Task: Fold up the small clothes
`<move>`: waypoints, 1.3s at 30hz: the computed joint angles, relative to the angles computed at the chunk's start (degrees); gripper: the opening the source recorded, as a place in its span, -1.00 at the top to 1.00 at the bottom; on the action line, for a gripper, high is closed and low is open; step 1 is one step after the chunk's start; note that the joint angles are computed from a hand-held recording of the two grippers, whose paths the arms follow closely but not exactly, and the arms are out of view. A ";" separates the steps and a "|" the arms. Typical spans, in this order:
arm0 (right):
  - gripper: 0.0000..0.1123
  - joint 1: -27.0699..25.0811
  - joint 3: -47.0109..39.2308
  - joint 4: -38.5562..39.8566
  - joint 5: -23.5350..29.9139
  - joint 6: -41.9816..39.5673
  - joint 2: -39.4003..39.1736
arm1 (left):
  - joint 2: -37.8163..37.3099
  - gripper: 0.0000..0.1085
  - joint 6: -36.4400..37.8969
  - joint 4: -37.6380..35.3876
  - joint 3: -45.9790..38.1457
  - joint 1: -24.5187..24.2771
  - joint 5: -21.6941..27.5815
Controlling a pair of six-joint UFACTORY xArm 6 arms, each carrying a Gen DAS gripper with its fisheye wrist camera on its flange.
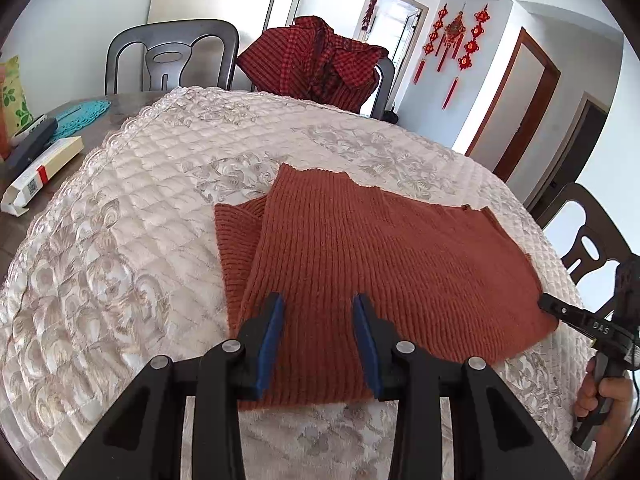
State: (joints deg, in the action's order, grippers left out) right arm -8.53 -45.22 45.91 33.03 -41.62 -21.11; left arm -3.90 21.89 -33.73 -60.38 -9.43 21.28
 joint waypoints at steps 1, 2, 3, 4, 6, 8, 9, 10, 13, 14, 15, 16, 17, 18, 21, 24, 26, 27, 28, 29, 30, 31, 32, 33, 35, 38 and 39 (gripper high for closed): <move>0.66 0.07 -0.02 -0.03 -0.02 0.03 0.05 | -0.73 0.29 0.19 -0.20 0.70 0.13 -0.05; 0.66 0.18 0.05 -0.49 -0.15 0.09 -0.05 | -1.17 0.29 0.50 -0.61 1.05 0.27 0.06; 0.66 0.48 0.43 -1.60 -0.69 0.38 -0.56 | -1.95 0.29 0.98 -1.21 1.57 0.53 0.48; 0.66 0.54 0.86 -2.16 -1.03 0.25 -1.15 | -2.88 0.28 1.58 -1.99 2.24 0.74 0.79; 0.66 0.41 1.75 -1.37 -0.53 -0.76 -3.01 | -4.44 0.28 1.89 -2.49 3.60 1.17 1.04; 0.66 0.10 2.52 -0.25 0.29 -1.49 -4.46 | -5.63 0.28 2.53 -3.24 4.95 1.63 1.16; 0.66 0.01 3.01 -0.50 0.33 -1.47 -5.01 | -5.76 0.28 3.05 -3.92 5.34 1.91 1.54; 0.66 0.03 3.50 -1.24 0.10 -1.34 -5.25 | -5.48 0.28 2.93 -4.26 5.40 2.34 2.37; 0.66 0.07 4.30 -3.90 -1.51 0.23 -5.00 | -5.36 0.28 1.94 -4.36 5.76 2.82 2.08; 0.66 -0.29 4.04 -3.80 -0.94 0.66 -5.00 | -5.64 0.28 1.32 -4.04 5.89 2.88 2.14; 0.66 -0.57 4.07 -3.68 -0.49 0.75 -5.33 | -5.93 0.28 1.62 -4.91 5.96 3.02 2.52; 0.66 -0.58 4.17 -3.95 -0.35 1.06 -5.67 | -6.36 0.28 1.93 -5.63 6.16 3.18 3.08; 0.66 -0.52 4.40 -4.39 -0.27 1.38 -6.11 | -6.99 0.28 2.31 -6.28 6.57 3.32 3.56; 0.66 -0.43 4.72 -4.84 -0.10 1.65 -6.69 | -7.65 0.28 2.57 -7.00 7.07 3.37 3.90; 0.66 -0.74 5.59 -4.61 1.67 1.79 -8.40 | -9.37 0.27 3.58 -10.72 8.43 4.07 7.09; 0.66 -1.02 6.74 -4.98 3.61 2.83 -9.93 | -9.90 0.20 3.60 -12.82 9.22 4.43 8.86; 0.66 -0.62 7.98 -5.46 3.75 2.85 -11.16 | -9.38 0.15 4.02 -14.88 9.18 4.54 9.30; 0.66 -0.45 8.34 -5.42 3.90 2.72 -11.56 | -9.18 0.14 4.82 -16.29 9.18 4.50 8.91; 0.66 -0.25 8.61 -5.34 4.04 2.55 -11.84 | -8.75 0.11 5.34 -17.42 8.87 4.46 8.62; 0.66 0.07 8.91 -5.34 3.99 2.45 -12.11 | -8.20 0.09 5.70 -18.58 8.44 4.41 8.42; 0.66 0.47 9.17 -5.43 3.83 2.47 -12.30 | -7.55 0.08 6.05 -19.93 7.91 4.37 8.04; 0.66 0.85 9.30 -5.61 3.73 2.73 -12.38 | -6.94 0.07 6.17 -20.71 7.44 4.23 7.46; 0.66 1.14 9.39 -5.69 3.71 2.93 -12.52 | -6.60 0.07 5.88 -20.88 7.29 4.09 6.84; 0.66 1.39 9.44 -5.33 3.87 2.74 -12.69 | -5.94 0.07 5.61 -21.37 6.88 3.97 6.29; 0.66 1.91 9.57 -4.64 4.03 2.15 -13.09 | -5.14 0.07 7.40 -24.88 6.41 3.74 5.09; 0.66 2.58 9.93 -4.07 4.08 1.44 -13.84 | -4.40 0.07 7.76 -27.25 5.95 3.44 3.71; 0.66 2.79 9.97 -3.92 4.12 1.19 -13.99 | -4.24 0.06 7.44 -27.76 5.77 3.54 3.67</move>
